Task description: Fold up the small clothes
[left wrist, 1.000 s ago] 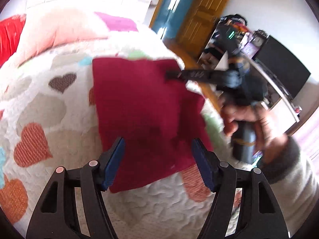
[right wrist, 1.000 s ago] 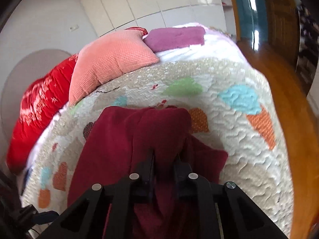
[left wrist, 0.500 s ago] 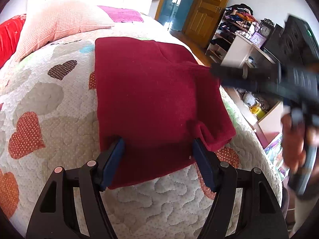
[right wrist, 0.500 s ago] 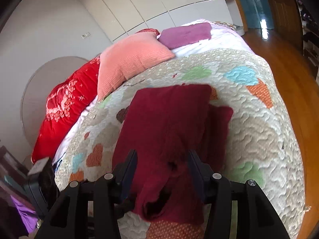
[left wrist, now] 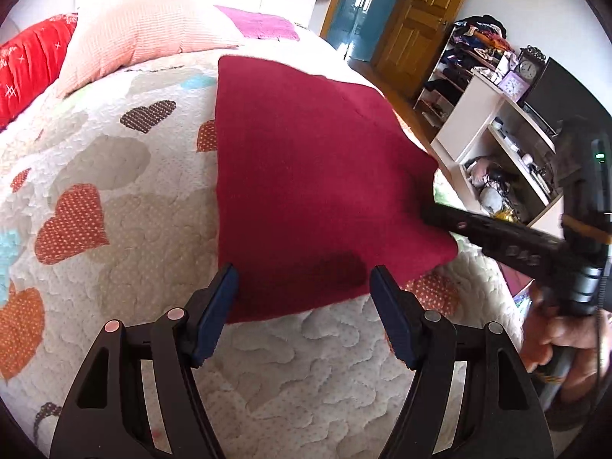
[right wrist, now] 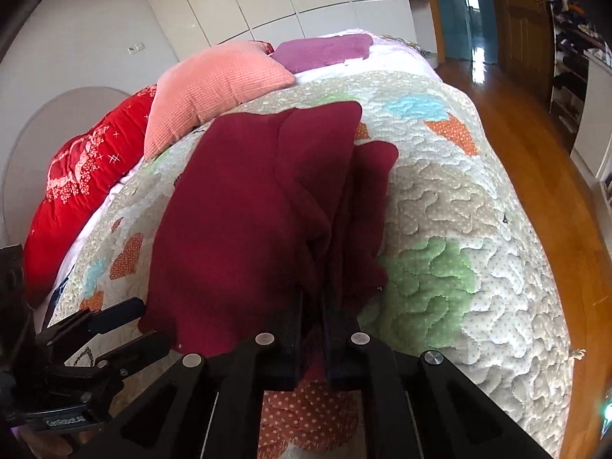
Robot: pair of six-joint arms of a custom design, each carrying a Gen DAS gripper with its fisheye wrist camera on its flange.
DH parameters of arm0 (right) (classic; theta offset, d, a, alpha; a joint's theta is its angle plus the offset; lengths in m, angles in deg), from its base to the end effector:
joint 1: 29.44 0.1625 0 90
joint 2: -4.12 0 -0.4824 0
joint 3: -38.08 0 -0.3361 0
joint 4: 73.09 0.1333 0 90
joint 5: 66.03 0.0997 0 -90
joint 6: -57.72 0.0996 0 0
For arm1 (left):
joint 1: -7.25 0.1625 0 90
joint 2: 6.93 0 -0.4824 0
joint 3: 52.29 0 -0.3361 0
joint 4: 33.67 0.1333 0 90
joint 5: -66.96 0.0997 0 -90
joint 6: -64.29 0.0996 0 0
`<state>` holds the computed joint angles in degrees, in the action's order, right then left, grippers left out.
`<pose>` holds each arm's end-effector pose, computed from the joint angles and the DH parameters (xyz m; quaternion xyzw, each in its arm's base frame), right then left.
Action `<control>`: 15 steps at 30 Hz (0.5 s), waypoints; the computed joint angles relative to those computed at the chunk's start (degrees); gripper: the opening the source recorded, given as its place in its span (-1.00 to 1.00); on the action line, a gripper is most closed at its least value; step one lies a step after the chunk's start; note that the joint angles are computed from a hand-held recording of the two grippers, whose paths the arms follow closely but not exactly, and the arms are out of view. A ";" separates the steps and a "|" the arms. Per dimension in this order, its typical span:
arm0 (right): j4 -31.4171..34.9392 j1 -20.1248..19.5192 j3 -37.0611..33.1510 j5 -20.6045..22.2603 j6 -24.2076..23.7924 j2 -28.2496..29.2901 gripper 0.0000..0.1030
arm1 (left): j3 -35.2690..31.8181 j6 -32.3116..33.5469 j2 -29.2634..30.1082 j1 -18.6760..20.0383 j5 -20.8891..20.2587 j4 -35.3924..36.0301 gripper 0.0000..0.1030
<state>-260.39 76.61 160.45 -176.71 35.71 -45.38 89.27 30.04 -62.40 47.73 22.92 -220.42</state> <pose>0.2440 -0.4934 0.1645 0.2776 -0.9213 0.1987 0.1860 -0.1767 -0.4202 0.1750 0.0858 0.9134 -0.3232 0.2323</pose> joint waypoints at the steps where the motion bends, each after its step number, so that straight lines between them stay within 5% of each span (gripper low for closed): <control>1: -0.58 0.45 0.65 0.38 -0.01 -0.81 -0.87 | 0.20 -0.29 -0.22 -0.36 0.72 -0.02 0.39; 6: -5.02 2.25 2.49 3.20 -1.47 -2.05 -0.77 | -0.38 -1.02 -0.36 -0.18 3.30 0.79 0.39; 10: -6.18 3.59 1.21 2.86 -3.31 -0.10 -0.29 | -1.49 0.07 0.03 -0.11 5.68 1.80 0.39; 15: -6.56 3.57 -2.07 0.37 -4.49 3.02 -0.29 | -3.64 2.64 0.91 1.62 6.61 0.52 0.39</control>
<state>-266.96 80.18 158.37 -176.34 31.22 -42.36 85.63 32.68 -61.49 49.35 29.53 -219.90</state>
